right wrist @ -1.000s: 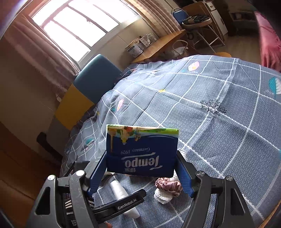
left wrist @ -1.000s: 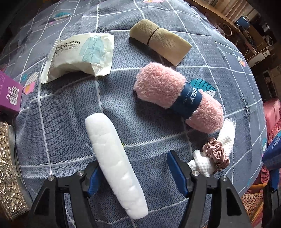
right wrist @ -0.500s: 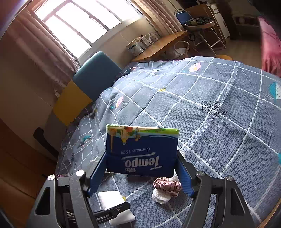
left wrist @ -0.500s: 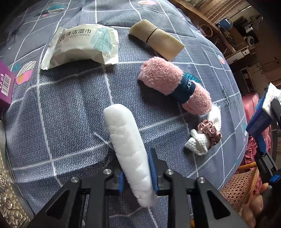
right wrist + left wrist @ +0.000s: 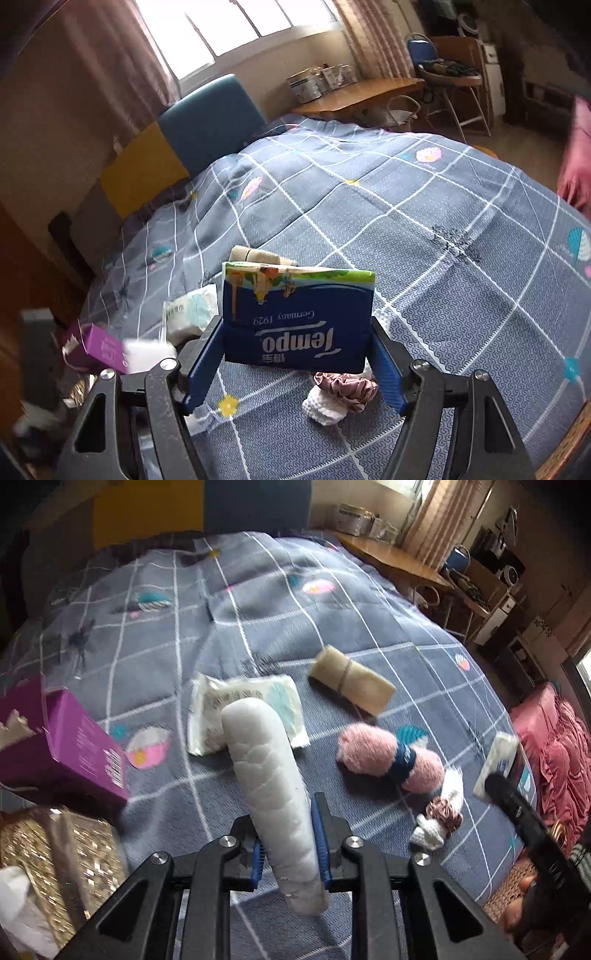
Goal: Organize soft objects
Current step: 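Drop the white pad into the gold tin with the left tool while the right tool carries the Tempo pack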
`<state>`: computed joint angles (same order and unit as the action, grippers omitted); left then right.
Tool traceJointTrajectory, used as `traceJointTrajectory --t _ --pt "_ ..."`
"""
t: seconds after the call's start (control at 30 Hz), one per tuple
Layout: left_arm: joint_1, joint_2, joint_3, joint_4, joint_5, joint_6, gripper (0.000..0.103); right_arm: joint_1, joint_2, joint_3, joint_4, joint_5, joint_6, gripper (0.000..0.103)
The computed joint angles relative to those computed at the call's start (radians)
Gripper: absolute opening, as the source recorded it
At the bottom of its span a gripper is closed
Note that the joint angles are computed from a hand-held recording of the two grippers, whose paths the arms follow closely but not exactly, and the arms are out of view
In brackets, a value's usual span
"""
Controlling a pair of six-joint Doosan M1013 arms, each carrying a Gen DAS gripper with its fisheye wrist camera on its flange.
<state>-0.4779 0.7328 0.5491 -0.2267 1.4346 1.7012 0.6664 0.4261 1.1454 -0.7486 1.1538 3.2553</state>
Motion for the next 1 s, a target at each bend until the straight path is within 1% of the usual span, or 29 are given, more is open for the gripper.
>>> traceJointTrajectory --t 0.2,0.23,0.3,0.47,0.6,0.7,0.8,0.9,1.0 --pt "0.072 0.119 -0.305 0.057 0.035 -0.122 0.021 0.001 0.037 -0.059 0.04 0.042 -0.137 0.074" --pt "0.087 0.133 -0.343 0.067 0.034 -0.143 0.021 0.001 0.042 -0.067 0.046 0.045 -0.154 0.074" --pt "0.121 0.129 -0.351 0.079 0.003 -0.185 0.021 0.003 0.052 -0.083 0.049 0.058 -0.188 0.074" --pt "0.207 0.009 -0.118 0.099 -0.165 -0.269 0.021 0.004 0.07 -0.111 0.067 0.077 -0.252 0.073" --pt "0.273 -0.078 0.071 0.112 -0.249 -0.296 0.021 0.005 0.087 -0.137 0.085 0.1 -0.302 0.073" --pt "0.313 -0.128 0.19 0.093 -0.289 -0.299 0.021 0.004 0.103 -0.159 0.104 0.123 -0.341 0.073" --pt "0.343 -0.17 0.291 0.074 -0.325 -0.283 0.021 0.005 0.116 -0.179 0.113 0.149 -0.374 0.073" --pt "0.366 -0.184 0.348 0.064 -0.328 -0.288 0.022 0.005 0.128 -0.197 0.12 0.174 -0.401 0.073" --pt "0.38 -0.181 0.373 0.052 -0.316 -0.274 0.023 0.005 0.14 -0.215 0.122 0.202 -0.425 0.073"
